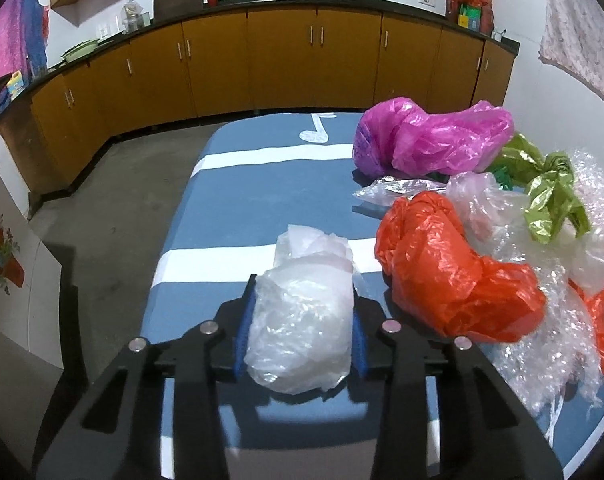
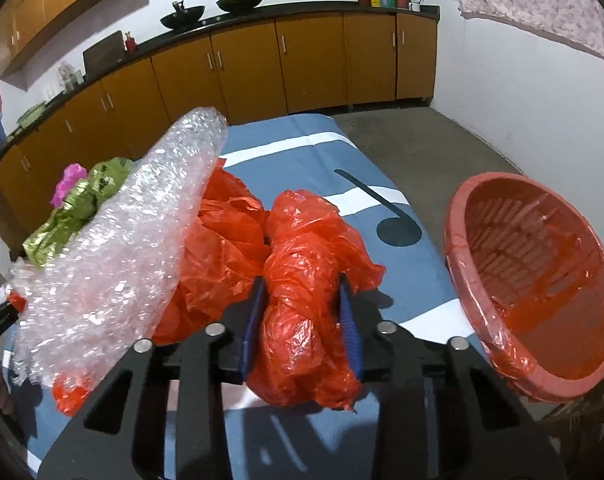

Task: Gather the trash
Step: 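Carry both bags over the orange basket and open both tools to drop them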

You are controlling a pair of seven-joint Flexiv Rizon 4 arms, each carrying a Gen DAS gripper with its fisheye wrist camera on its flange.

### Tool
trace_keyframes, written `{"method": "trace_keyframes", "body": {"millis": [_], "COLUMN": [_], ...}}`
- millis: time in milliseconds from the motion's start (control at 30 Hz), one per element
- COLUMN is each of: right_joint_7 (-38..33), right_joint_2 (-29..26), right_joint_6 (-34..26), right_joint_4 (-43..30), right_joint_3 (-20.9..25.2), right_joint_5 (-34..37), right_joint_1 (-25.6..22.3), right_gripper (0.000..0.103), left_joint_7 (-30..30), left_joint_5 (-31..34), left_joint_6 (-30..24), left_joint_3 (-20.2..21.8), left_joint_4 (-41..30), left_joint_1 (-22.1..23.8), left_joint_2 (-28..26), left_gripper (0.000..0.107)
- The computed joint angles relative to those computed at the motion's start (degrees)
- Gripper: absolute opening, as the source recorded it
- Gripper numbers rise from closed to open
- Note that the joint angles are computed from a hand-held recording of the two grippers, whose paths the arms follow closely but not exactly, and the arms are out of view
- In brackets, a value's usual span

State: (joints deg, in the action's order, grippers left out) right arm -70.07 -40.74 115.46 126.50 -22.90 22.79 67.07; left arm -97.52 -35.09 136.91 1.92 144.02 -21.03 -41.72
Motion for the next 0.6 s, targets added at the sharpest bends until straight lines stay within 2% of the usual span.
{"method": "trace_keyframes", "body": {"millis": [267, 600], "right_joint_7": [-3.1, -7.8], "right_joint_2": [2.5, 5.5], "right_joint_6": [4.4, 8.1], "right_joint_4": [2.7, 4.7], "right_joint_3": [1.8, 5.6], "right_joint_5": [3.2, 9.2], "right_joint_1": [0.0, -2.0], "right_gripper": [0.028, 0.025], "left_joint_7": [-2.3, 0.7], "left_joint_5": [-1.7, -8.2], "left_joint_6": [3.6, 8.3], "left_joint_3": [-0.4, -3.0], "left_joint_4": [4.4, 5.9], "left_joint_1": [-2.2, -8.6], "left_joint_2": [4.0, 10.2], "left_gripper": [0.037, 0.036]}}
